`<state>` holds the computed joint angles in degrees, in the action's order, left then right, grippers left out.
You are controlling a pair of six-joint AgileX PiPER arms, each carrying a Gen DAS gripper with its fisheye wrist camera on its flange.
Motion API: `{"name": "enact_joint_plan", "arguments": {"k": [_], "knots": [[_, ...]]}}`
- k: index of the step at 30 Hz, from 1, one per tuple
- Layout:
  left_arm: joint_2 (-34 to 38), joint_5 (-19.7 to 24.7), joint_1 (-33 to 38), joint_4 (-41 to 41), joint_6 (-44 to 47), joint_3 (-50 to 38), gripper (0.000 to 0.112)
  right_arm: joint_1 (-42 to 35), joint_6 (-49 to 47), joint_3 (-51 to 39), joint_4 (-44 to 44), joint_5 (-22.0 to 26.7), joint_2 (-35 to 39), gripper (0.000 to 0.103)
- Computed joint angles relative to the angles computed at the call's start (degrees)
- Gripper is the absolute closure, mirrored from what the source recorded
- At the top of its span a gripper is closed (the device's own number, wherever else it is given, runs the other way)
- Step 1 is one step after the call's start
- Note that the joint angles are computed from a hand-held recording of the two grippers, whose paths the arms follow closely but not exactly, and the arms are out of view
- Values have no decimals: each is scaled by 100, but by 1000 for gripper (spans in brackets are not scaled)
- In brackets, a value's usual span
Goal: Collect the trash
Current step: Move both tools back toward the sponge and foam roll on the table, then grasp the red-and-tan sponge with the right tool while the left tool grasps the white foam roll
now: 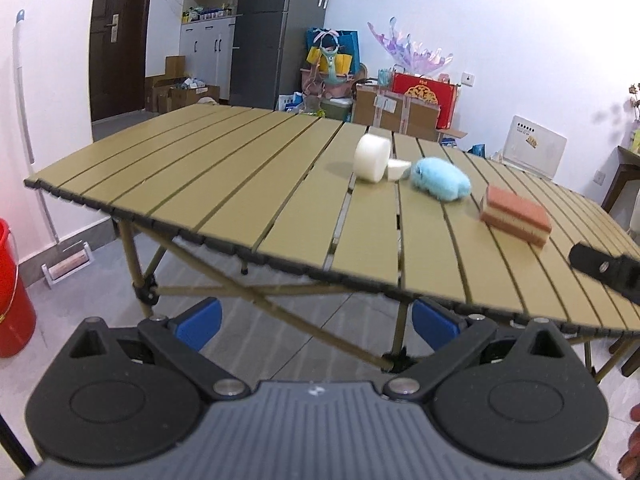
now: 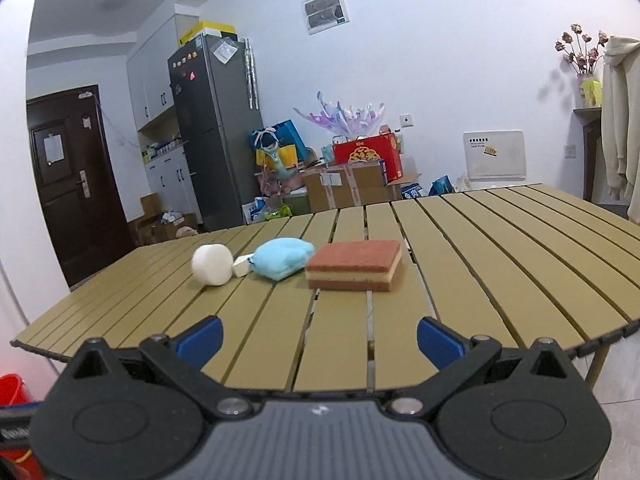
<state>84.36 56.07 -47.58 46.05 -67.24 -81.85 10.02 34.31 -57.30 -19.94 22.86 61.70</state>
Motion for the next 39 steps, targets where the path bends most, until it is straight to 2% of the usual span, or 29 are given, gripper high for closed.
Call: {"name": "enact_joint_plan", "arguments": {"k": [7,10,12,16,18,20,24,26,27,29,31,35,39], "knots": [[547,-305,566,-378,722,-738,9,-653,-1881,-892,1288,-5,994,0],[887,-352,863,-712,1121,-1177,9,-994,-3171,-1658,2170,268,1658,0],[1141,-342,1039,-931,1393,-1527,9,-1135,-3711,-2303,2452,646,2151,0],[1438,-419,1259,-1127,1683,-1896,9,-1223,-4152,-3683,2444,1481,3182,0],[1525,-463,1348,-1228,1798,-1995,9,-1157,-4074,-4550,2079,2000,3823,0],[1598,-487,1412,-1295,1884,-2087,9,-1049,-3880,-5105,1716,2259,4272,0],[1634,-512,1477,-1356,1918,-2109,9,-938,-3762,-6288,1709,2963,5097,0],[1648,-518,1533,-1414,1973,-2121,9,-878,-3513,-6666,1773,3245,5338,8],[1638,-509,1531,-1411,1958,-2111,9,-855,-3340,-6633,1816,3272,5328,11],[1684,-465,1547,-1436,1941,-2188,9,-793,-3051,-6609,1927,3268,5325,32],[1646,-475,1567,-1469,1926,-2151,9,-683,-2823,-6427,1808,3120,5233,39],[1541,-514,1572,-1493,1924,-2082,9,-512,-2479,-5925,1595,2803,4974,47],[1425,-565,1591,-1554,1959,-2004,9,-527,-2366,-5179,1666,2297,4543,49]]}}
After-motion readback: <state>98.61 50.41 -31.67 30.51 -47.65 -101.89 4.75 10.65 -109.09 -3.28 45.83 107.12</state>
